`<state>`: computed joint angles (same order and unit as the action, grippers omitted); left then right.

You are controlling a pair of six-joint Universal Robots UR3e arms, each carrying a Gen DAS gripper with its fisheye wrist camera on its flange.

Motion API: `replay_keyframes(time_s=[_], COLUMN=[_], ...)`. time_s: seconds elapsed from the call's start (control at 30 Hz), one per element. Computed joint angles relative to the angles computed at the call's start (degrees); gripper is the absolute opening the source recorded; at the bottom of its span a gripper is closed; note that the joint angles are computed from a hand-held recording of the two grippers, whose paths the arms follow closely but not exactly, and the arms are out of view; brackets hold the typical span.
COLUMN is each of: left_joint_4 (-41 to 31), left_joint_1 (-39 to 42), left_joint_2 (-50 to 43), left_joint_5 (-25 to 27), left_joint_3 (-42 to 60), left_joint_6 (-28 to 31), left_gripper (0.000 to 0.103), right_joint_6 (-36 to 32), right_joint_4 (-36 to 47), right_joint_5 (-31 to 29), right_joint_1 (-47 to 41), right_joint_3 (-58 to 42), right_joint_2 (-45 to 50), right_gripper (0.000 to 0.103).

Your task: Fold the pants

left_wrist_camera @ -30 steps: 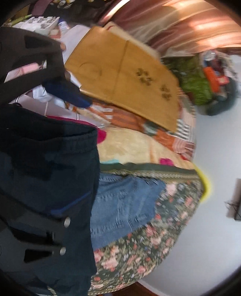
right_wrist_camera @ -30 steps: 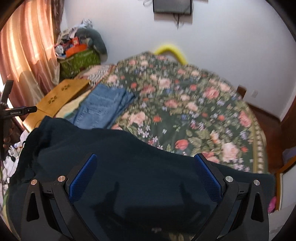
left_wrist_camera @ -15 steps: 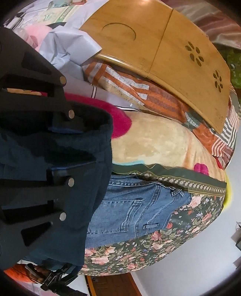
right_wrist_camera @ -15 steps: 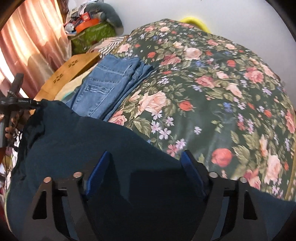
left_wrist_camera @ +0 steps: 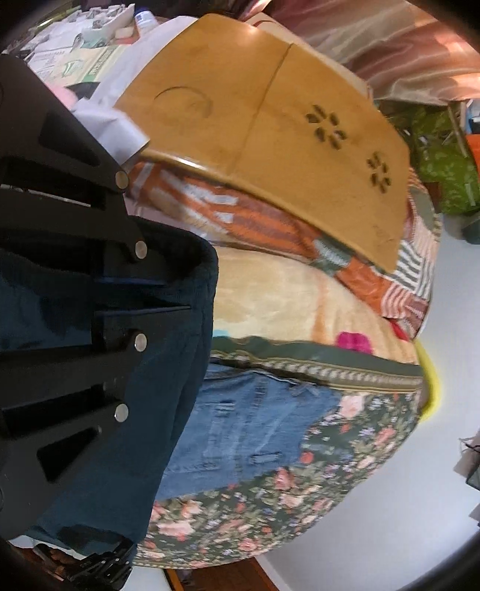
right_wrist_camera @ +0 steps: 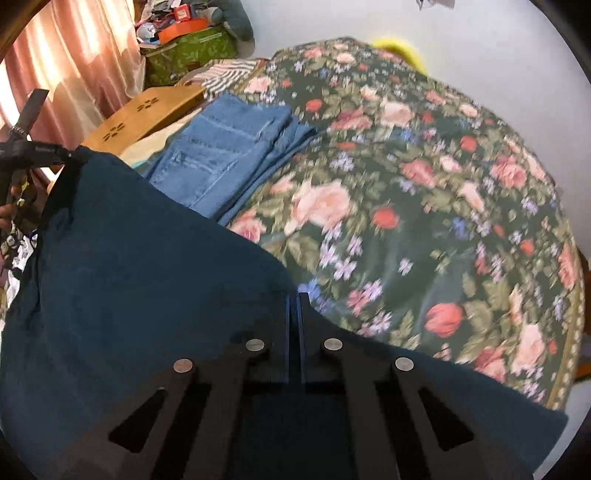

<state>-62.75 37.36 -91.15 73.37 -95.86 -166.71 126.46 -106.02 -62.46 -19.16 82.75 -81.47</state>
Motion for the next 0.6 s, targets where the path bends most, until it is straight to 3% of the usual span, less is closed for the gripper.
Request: replay_keyframes(time_s=[0.17, 0.27, 0.4, 0.5, 0.6], left_joint_4=[-2.60, -5.88, -13.13, -16.77, -27.62], left_joint_1=[0.05, 1.58, 6.18, 9.26, 15.91], left_joint_2=[0.84, 4.01, 11.20, 18.50, 26.30], left_joint_5=[-1.52, -3.82, -7.85, -7.96, -11.06], left_joint_3=[5.33, 5.67, 4.28, 1.84, 1.60], left_joint_6=[-0.79, 1.67, 8.51, 15.34, 23.49], left_gripper=[0.009, 0.009, 0.009, 0.009, 0.009], right_joint_6=[1.64, 1.97, -4.62, -10.83, -18.99], right_joint_4=[3.10, 5.94, 15.00, 22.87, 33.90], right_joint_5=[3.89, 5.69, 9.47, 11.11, 12.03], right_joint_1=[-1.57, -3.22, -8.39, -12.81, -18.98], right_joint_3=[-5.28, -5.61, -3.16, -0.76, 1.17], right_joint_2=[-0.28, -3.07, -10.99, -17.72, -25.28], right_gripper=[0.003, 0.003, 0.003, 0.003, 0.003])
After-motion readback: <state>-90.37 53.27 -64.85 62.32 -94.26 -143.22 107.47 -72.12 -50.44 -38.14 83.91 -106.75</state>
